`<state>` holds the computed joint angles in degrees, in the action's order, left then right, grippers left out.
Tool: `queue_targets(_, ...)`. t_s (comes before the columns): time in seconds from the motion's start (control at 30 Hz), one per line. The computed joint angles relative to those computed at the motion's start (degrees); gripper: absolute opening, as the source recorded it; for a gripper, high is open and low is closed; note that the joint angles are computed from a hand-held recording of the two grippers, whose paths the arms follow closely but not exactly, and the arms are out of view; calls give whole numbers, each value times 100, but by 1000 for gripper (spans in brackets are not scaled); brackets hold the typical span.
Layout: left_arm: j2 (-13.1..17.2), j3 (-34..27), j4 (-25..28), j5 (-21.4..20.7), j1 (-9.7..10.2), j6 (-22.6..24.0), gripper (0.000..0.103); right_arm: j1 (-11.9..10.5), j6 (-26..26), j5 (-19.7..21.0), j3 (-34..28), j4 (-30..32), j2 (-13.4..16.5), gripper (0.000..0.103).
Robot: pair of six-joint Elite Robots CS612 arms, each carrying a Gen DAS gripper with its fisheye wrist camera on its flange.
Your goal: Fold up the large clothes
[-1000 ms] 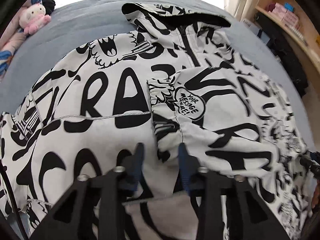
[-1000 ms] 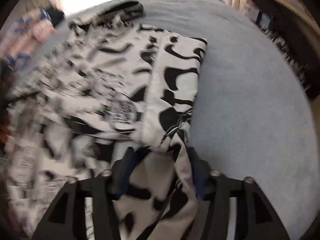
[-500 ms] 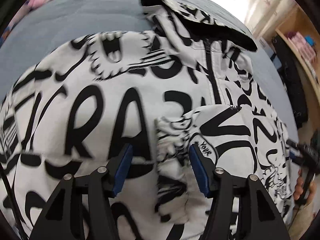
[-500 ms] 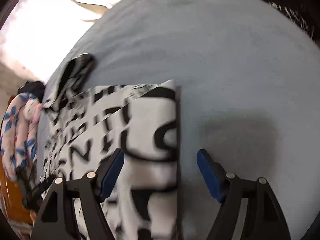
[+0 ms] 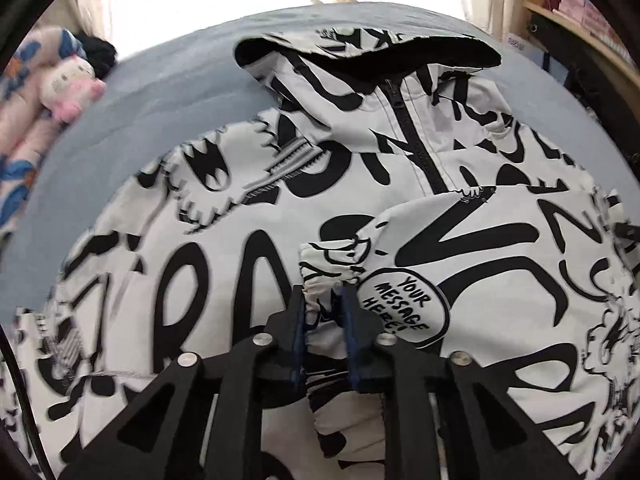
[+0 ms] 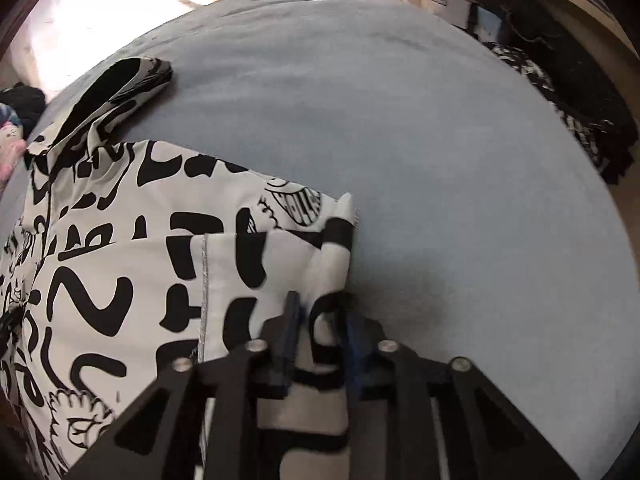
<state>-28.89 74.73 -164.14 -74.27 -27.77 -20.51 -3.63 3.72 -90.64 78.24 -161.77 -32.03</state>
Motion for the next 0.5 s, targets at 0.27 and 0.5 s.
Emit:
queue_targets(0.27, -627, 761, -223, 503, -171, 15, 80, 118, -338, 96, 1296, -1378, -741, 55)
queue_targets(0.5, -958, 1350, -1025, 669, -468, -543, 86, 417, -387, 485, 1890, -1638, -1048, 56)
